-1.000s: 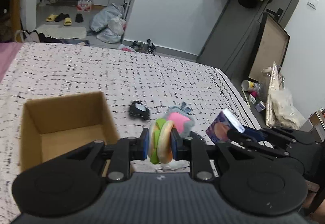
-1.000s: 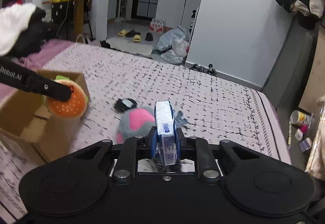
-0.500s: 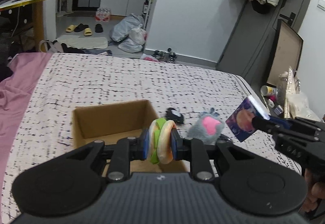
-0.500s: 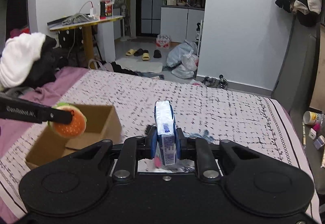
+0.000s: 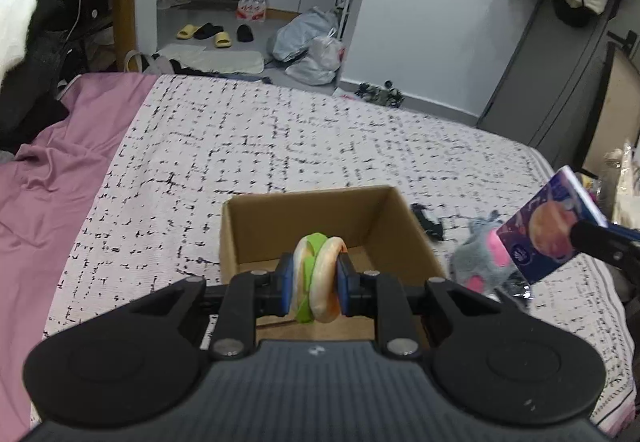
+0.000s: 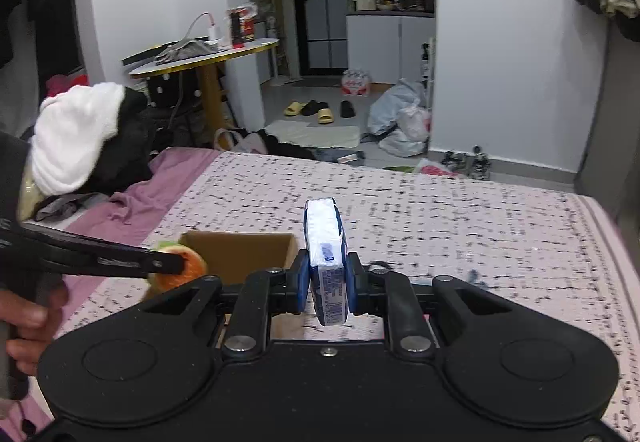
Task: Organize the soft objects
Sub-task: 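Carry the burger with the left tool while the right tool carries the snack box to the box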
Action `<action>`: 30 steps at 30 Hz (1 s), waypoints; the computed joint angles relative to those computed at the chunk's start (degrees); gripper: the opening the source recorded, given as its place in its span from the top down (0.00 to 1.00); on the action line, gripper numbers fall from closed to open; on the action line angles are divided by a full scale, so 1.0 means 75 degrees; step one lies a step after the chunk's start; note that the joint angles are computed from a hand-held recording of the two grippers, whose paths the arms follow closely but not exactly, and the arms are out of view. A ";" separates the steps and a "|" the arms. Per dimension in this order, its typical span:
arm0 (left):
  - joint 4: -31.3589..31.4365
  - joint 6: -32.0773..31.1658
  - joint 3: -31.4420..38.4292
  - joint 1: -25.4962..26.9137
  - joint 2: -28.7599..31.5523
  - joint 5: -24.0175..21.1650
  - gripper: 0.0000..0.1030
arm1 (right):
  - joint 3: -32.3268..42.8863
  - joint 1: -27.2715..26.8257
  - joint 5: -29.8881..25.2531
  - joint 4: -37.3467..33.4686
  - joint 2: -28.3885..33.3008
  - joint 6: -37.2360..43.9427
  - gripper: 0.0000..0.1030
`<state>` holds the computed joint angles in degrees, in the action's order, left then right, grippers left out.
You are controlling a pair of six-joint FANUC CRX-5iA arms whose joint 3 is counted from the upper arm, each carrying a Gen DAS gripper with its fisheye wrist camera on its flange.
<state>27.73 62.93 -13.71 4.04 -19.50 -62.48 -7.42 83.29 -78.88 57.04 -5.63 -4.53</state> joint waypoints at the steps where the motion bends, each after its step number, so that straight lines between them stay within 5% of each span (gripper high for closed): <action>1: -0.0071 0.0065 0.0026 -0.0020 0.0069 0.0030 0.80 | 0.0019 -0.0030 0.0122 -0.0008 0.0013 0.0014 0.82; 18: -0.1184 0.1171 0.0421 -0.0704 0.0941 0.0484 0.78 | 0.0189 -0.0621 0.1297 -0.0679 0.0258 0.0283 0.82; 30: -0.0744 0.0889 0.0064 -0.0325 0.0280 0.0921 0.62 | 0.0467 -0.1063 0.2027 -0.0917 0.0507 0.0680 0.82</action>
